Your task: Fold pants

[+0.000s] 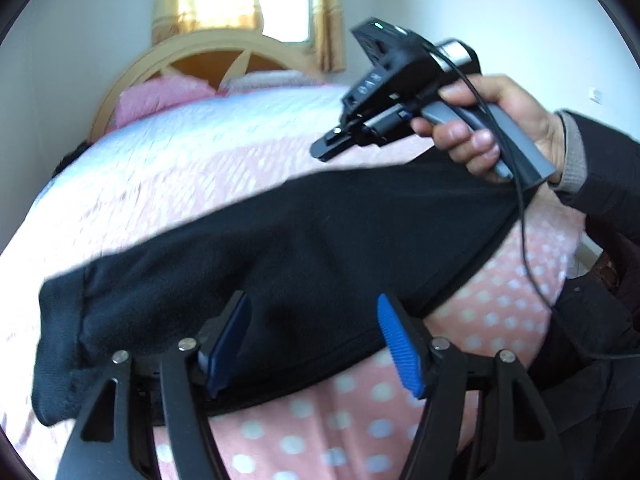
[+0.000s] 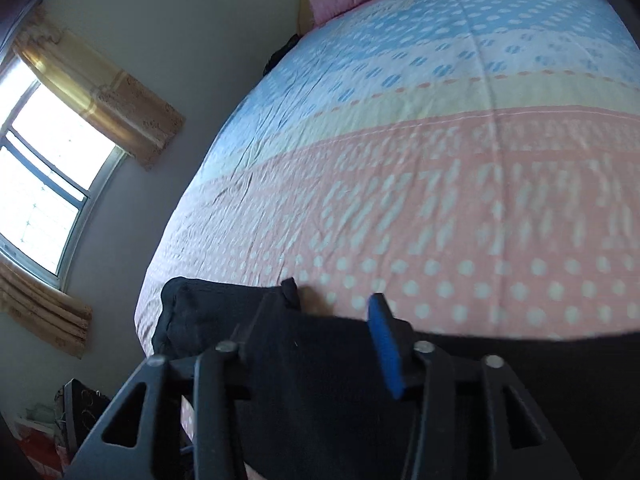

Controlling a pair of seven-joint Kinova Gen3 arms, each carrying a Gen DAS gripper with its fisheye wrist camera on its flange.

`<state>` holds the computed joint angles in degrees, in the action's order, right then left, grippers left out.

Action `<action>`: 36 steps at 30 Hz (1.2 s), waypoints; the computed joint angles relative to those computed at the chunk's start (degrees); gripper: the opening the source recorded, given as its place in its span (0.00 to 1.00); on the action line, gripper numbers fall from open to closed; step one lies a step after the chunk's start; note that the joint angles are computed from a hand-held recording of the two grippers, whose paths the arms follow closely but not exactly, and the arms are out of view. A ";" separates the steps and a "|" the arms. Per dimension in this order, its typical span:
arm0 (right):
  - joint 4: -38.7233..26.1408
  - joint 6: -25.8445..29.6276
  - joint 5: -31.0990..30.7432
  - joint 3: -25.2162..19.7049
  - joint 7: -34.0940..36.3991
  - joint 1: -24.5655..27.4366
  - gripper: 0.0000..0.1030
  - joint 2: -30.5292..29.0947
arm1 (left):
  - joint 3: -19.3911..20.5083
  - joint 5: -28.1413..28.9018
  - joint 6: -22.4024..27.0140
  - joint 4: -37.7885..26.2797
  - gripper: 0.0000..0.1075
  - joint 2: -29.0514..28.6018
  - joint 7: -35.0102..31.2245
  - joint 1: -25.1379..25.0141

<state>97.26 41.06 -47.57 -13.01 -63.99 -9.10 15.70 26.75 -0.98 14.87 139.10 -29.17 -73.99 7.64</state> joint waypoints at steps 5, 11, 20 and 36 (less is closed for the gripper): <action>13.27 3.22 -6.48 6.29 8.64 10.03 0.49 -13.08 | 6.75 -0.90 0.55 -3.12 0.68 -0.42 0.91 -2.43; 23.94 9.28 -9.11 20.34 14.62 15.62 0.49 -22.03 | 19.05 -3.32 1.34 -8.15 0.68 4.41 3.81 -10.86; 28.14 10.16 -15.50 24.48 20.58 20.79 0.44 -18.37 | 34.80 -7.87 2.82 -16.34 0.65 10.07 6.88 -21.00; 31.09 7.82 -19.26 25.62 28.20 21.68 0.02 -25.14 | 41.18 -7.51 5.84 -18.09 0.65 15.79 6.87 -27.39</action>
